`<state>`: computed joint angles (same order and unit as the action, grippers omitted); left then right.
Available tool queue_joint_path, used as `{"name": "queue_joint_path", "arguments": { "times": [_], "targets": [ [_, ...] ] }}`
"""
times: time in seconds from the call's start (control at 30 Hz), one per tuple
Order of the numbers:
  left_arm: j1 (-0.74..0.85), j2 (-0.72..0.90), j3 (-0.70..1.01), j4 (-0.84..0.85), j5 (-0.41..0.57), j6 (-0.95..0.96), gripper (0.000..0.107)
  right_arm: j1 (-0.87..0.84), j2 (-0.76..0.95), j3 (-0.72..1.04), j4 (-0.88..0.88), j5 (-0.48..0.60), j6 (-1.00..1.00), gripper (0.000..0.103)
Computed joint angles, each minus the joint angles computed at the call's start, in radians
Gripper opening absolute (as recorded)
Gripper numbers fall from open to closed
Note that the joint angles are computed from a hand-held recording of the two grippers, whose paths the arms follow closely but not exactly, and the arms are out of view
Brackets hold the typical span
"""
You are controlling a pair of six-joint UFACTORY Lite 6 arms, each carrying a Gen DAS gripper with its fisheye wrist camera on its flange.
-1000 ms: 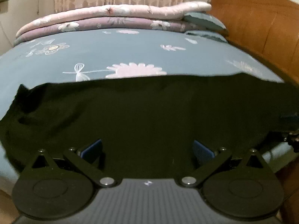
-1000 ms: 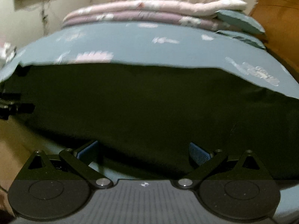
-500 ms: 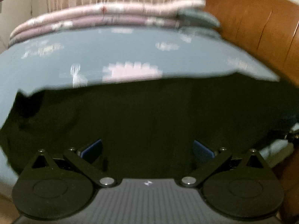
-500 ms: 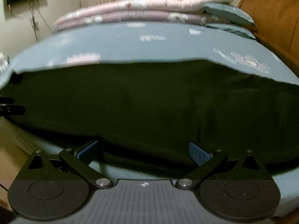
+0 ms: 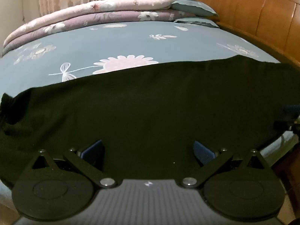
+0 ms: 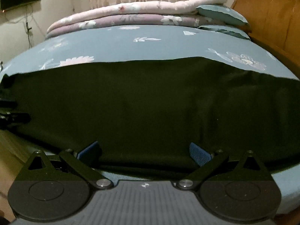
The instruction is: Fold clothes
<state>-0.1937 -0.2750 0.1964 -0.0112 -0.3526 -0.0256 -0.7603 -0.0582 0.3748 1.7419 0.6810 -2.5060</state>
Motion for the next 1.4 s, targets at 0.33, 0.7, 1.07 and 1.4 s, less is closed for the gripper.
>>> {"name": "queue_joint_path", "arguments": {
  "times": [0.33, 0.7, 1.07, 1.4],
  "targets": [
    [0.000, 0.013, 0.022, -0.030, 0.022, 0.023, 0.102, 0.029, -0.039, -0.034, 0.075, -0.029, -0.022, 0.103],
    [0.056, 0.004, 0.046, 0.209, 0.083, -0.153, 0.102, 0.008, -0.030, 0.004, -0.030, -0.024, 0.071, 0.103],
    [0.017, 0.006, 0.042, 0.038, 0.075, -0.032, 0.102, -0.149, 0.256, 0.361, -0.145, -0.012, 0.317, 0.103],
    [-0.007, -0.038, 0.060, -0.133, 0.081, 0.132, 0.102, -0.164, 0.221, 0.237, 0.067, -0.033, -0.079, 0.103]
  ]
}}
